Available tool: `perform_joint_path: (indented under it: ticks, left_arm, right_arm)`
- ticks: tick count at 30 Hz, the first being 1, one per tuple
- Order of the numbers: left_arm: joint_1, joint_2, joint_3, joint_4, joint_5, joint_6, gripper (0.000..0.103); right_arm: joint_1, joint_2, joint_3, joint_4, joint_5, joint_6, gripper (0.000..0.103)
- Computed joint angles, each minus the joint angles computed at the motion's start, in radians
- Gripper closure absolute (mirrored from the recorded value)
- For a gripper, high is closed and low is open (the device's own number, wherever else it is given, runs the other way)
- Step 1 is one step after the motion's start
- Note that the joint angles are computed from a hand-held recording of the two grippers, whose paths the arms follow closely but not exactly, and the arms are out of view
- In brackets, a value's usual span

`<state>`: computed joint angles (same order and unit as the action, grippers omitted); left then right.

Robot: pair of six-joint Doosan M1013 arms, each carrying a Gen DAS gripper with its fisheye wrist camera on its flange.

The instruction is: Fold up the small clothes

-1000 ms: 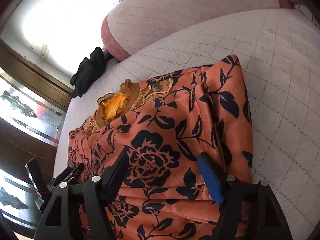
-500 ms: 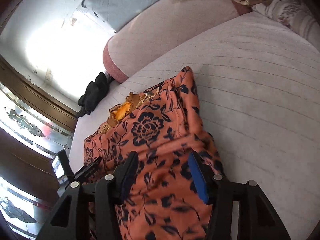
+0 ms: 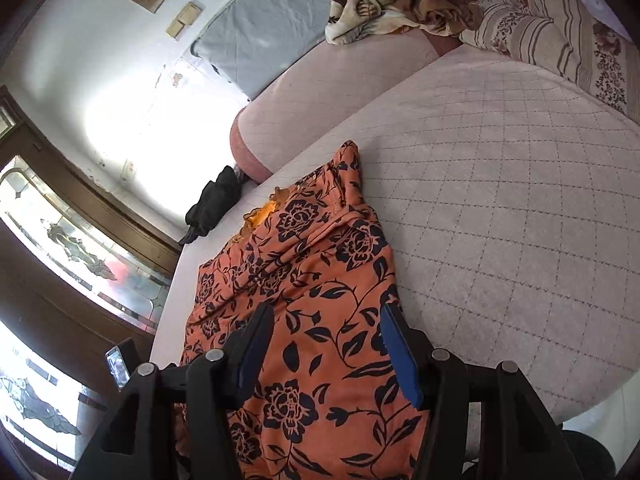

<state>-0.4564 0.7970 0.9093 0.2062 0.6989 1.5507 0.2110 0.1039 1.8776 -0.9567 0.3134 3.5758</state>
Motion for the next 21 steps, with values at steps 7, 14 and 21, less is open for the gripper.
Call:
perform_joint_path:
  ticks: [7,14,21]
  left_arm:
    - [0.042,-0.079,0.103,0.104,-0.044,-0.129,0.006]
    - [0.113,-0.094,0.117,-0.048,0.087,-0.086,0.006]
    - [0.175,-0.007,-0.052,-0.345,0.369,-0.008,0.006]
  right_arm:
    - [-0.012,0.000,0.003,0.085,-0.035,-0.129,0.044]
    - [-0.052,0.004,0.016,0.502,-0.079,-0.498,0.044]
    - [-0.073,0.005,0.030,0.894,-0.099,-0.829,0.044]
